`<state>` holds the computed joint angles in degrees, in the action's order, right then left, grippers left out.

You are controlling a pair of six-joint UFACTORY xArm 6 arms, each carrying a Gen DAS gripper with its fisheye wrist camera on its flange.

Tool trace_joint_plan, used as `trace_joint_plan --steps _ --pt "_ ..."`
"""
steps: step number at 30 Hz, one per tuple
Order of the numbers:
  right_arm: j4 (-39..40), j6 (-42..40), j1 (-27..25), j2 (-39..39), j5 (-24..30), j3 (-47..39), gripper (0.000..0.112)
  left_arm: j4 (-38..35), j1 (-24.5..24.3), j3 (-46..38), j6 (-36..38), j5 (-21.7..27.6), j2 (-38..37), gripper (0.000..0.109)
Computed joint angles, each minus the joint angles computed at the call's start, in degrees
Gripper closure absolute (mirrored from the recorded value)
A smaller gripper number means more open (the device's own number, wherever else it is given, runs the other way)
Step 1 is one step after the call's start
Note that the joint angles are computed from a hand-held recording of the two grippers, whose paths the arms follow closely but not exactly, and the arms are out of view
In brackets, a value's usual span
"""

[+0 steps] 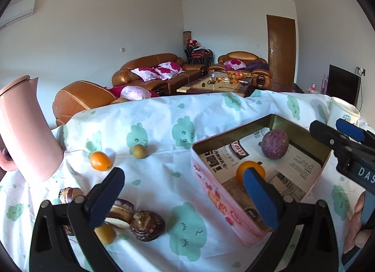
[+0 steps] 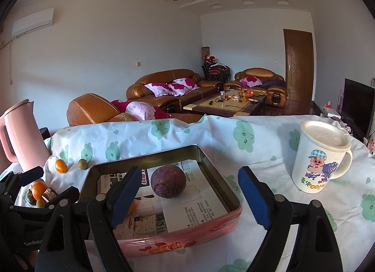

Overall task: Organize fruits
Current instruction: 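Carry both fruits into the pink tin box and open both tools, then grasp a dark brown mangosteen with the right tool while the left tool grasps another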

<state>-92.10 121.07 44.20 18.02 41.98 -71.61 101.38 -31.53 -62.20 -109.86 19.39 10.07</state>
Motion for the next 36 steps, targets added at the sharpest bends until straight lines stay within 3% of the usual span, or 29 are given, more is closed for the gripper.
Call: trace_joint_plan --steps 12,19,21,22,23,25,28,34,36 --pt "4.4 -6.1 4.9 5.1 -0.8 -6.8 0.027 1.3 6.5 6.0 -1.6 -2.6 -5.0 0.006" --pt "4.4 -12.1 7.8 10.6 -3.9 -14.3 0.03 2.8 14.1 9.7 -4.8 -5.5 -9.3 0.006" --pt "7.8 -18.1 8.3 13.5 -5.9 -18.1 0.049 0.9 16.5 10.8 -3.6 -6.2 -10.3 0.006" --pt "10.7 -22.3 8.5 15.3 -7.1 -20.4 0.064 -0.4 17.7 11.4 -2.6 -6.5 -10.7 0.006" --pt "14.6 -27.1 8.6 17.4 -8.1 -22.9 0.07 -1.9 18.9 11.9 -1.4 -7.0 -11.0 0.006" --pt "22.5 -36.7 8.9 21.4 -8.4 -28.4 0.071 -2.6 21.4 12.5 -1.6 -8.6 -11.5 0.006" --pt "27.8 -43.0 9.0 25.5 -10.4 -34.1 0.071 -1.8 24.7 12.8 -2.8 -11.7 -11.9 0.006" --pt "49.3 -66.9 9.9 39.0 -1.0 -54.6 0.071 -10.6 27.1 13.6 7.4 -12.3 -11.0 0.006" --pt "51.1 -69.8 10.2 42.8 3.5 -61.1 0.071 -15.3 27.3 14.2 13.1 -12.7 -10.8 0.006"
